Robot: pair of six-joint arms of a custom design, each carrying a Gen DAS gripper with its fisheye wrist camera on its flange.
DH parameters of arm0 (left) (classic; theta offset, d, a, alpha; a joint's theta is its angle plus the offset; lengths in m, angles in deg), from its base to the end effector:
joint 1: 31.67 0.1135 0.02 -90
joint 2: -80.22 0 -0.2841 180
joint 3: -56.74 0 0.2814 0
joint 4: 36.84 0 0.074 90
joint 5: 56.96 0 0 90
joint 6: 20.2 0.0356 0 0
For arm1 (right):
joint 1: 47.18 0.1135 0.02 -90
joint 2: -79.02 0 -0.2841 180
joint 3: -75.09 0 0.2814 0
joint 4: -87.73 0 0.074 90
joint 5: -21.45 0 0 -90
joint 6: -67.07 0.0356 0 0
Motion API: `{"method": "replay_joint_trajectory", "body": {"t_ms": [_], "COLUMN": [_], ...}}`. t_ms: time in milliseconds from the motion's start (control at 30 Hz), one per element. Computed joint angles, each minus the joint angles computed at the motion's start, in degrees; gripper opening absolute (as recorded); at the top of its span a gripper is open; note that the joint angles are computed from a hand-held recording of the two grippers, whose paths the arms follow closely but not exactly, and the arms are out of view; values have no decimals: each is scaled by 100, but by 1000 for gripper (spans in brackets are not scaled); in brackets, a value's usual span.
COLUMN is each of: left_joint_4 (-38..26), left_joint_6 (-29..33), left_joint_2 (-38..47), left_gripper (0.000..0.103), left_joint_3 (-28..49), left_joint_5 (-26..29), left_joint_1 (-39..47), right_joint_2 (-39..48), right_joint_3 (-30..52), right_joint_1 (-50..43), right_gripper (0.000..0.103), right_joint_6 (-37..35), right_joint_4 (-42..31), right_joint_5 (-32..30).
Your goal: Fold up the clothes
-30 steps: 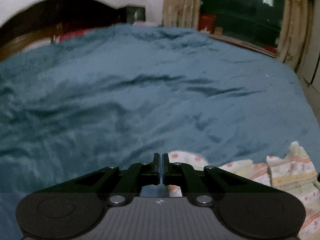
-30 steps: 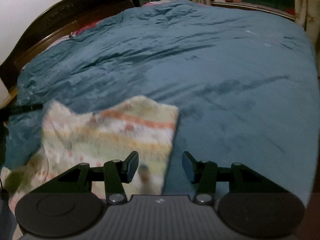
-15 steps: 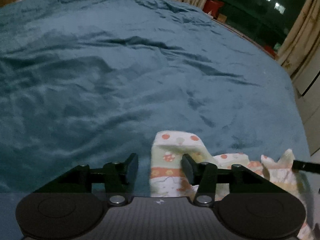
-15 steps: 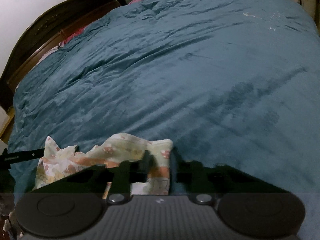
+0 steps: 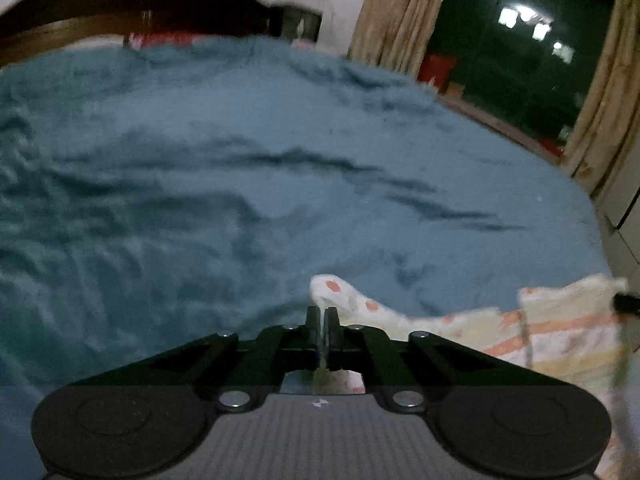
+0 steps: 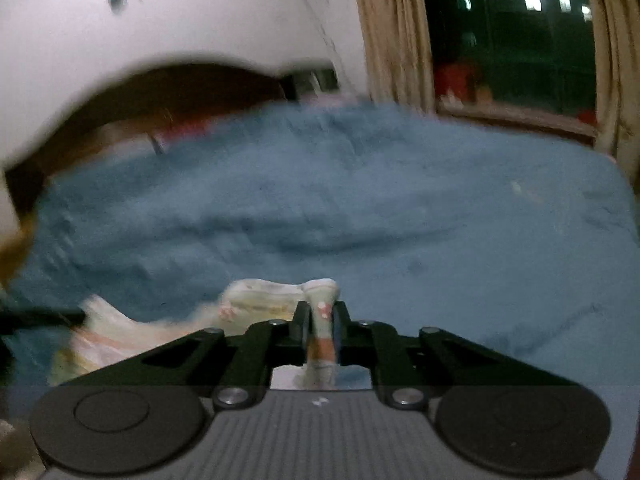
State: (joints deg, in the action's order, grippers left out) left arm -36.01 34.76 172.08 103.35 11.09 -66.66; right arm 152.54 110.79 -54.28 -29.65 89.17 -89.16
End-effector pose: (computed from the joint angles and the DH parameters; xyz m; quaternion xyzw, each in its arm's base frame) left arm 0.2565 -0.1633 0.1227 -0.0741 0.9050 -0.0744 0.4122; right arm 0.2477 -0.0182 0.1497 -0.0778 0.8784 0.1051 0.4597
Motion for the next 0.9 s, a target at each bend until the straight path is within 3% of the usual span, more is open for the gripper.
{"method": "replay_joint_trajectory", "body": {"t_ms": [100, 200, 300, 567, 767, 900], "left_joint_4": [-91, 9, 71, 74, 345, 526], "left_joint_6": [-89, -141, -25, 173, -5, -22], "left_joint_2": [108, -119, -182, 1058, 1605, 1801], "left_gripper": [7, 8, 8, 8, 8, 18], "left_joint_3": [45, -143, -157, 713, 1099, 1255], "left_joint_5": [-172, -73, 290, 1144, 1442, 1551], "left_joint_1": [15, -9, -142, -434, -305, -244], "right_joint_2": [888, 766, 702, 2017, 2260, 2533], "right_joint_3": [263, 149, 267, 922, 1577, 1896], "right_joint_1": [316, 452, 628, 1785, 1784, 1885], "right_gripper": [16, 16, 17, 17, 17, 22], "right_joint_6": [-32, 19, -142, -196, -33, -71], "right_joint_4": [238, 318, -208, -252, -724, -913], "right_joint_5": [710, 720, 294, 787, 539, 586]}}
